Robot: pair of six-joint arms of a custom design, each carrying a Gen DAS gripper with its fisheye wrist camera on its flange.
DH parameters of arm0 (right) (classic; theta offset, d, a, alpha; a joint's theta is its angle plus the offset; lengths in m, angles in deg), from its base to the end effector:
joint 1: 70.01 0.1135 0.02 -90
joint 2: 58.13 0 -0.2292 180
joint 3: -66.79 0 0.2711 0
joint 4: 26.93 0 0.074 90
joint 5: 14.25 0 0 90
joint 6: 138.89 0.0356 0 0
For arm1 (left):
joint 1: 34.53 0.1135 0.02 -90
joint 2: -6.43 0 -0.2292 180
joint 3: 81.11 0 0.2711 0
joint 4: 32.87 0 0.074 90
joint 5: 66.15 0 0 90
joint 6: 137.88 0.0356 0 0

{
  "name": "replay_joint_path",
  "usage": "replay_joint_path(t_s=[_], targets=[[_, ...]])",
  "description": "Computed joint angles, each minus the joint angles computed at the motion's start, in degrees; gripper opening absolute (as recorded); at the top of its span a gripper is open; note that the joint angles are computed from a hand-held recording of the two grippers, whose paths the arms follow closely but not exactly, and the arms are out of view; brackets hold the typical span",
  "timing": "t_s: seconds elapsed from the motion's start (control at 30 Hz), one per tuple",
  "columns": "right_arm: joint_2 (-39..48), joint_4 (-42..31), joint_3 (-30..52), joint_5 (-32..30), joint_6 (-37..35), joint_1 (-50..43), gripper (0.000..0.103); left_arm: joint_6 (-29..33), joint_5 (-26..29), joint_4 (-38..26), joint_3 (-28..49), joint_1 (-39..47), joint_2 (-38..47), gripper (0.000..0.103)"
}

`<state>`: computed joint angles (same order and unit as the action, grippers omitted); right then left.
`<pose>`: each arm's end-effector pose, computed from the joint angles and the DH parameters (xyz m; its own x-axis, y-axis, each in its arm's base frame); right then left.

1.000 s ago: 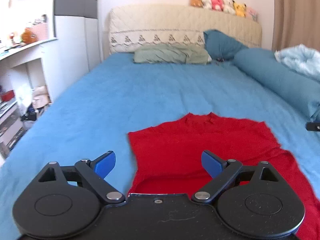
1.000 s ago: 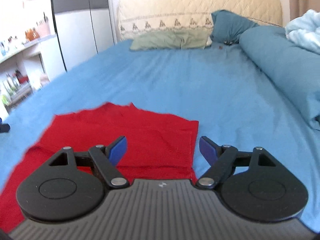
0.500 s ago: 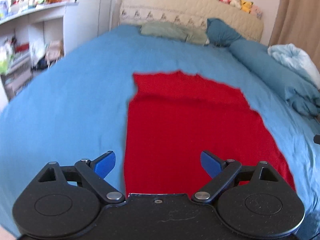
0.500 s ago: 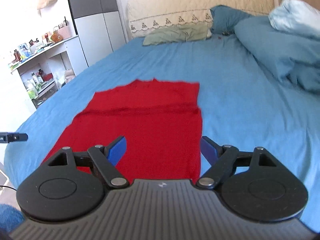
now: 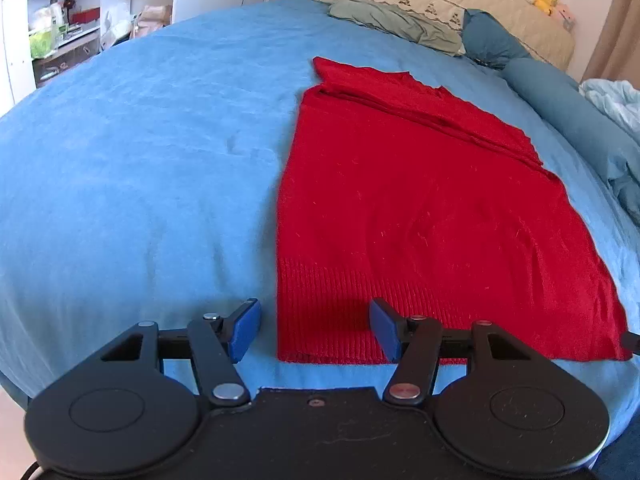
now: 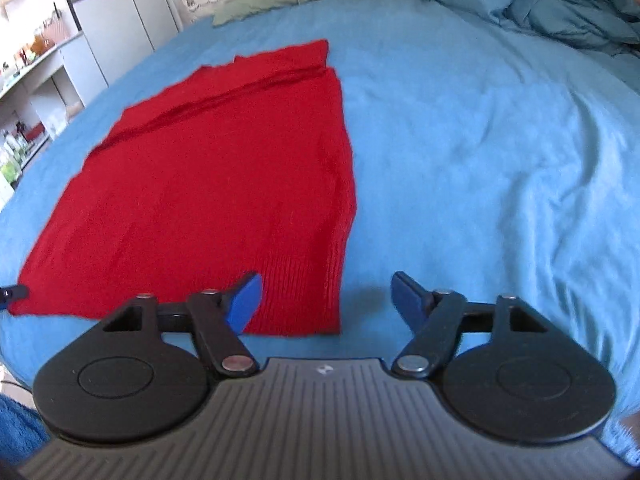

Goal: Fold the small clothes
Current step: 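Grasp the hem with both grippers and fold it toward the collar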

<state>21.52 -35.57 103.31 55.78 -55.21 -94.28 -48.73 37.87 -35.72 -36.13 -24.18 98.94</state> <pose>0.2267 -0.0889 0.0692 -0.7331 0.2170 -0.6446 0.1136 0.9735 0.1985 0.2793 0.0422 0.0589 -0.7573 -0.1529 -0.6349 -0.0336 0.9800 -0.1961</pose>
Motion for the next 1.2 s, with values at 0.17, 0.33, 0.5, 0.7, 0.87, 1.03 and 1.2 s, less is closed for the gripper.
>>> replay_joint_path(t_s=[0.17, 0.33, 0.5, 0.7, 0.87, 1.03, 1.2], targets=[[2.15, 3.2, -0.62, 1.63, 0.72, 1.49, 0.065, 1.58, -0.79, 1.4, -1.29, -0.36, -0.08, 0.062], [3.65, 5.45, -0.56, 3.12, 0.08, 3.67, 0.05, 1.98, -1.17, 0.53, -0.31, -0.9, 1.0, 0.057], [4.75, 6.21, 0.02, 2.58, 0.47, 3.98, 0.028, 2.46, -1.45, -1.82, 0.91, -0.72, 1.04, 0.042], [2.74, 4.97, -0.1, 2.37, 0.04, 3.5, 0.021, 1.29, -2.32, -4.95, 1.38, -0.92, -1.85, 0.007], [-2.83, 0.17, 1.4, -1.04, 1.73, 0.13, 0.02, 2.26, -2.3, -5.73, -0.59, -1.09, -8.17, 0.005], [-6.0, -7.33, 8.64, -7.18, 4.91, -2.64, 0.02, 1.45, -0.64, -8.66, 1.64, -1.01, -15.98, 0.005], [4.79, -8.38, 27.09, -10.21, 8.71, 0.37, 0.02, -3.99, -3.94, -6.35, 19.24, -4.18, -6.25, 0.004]])
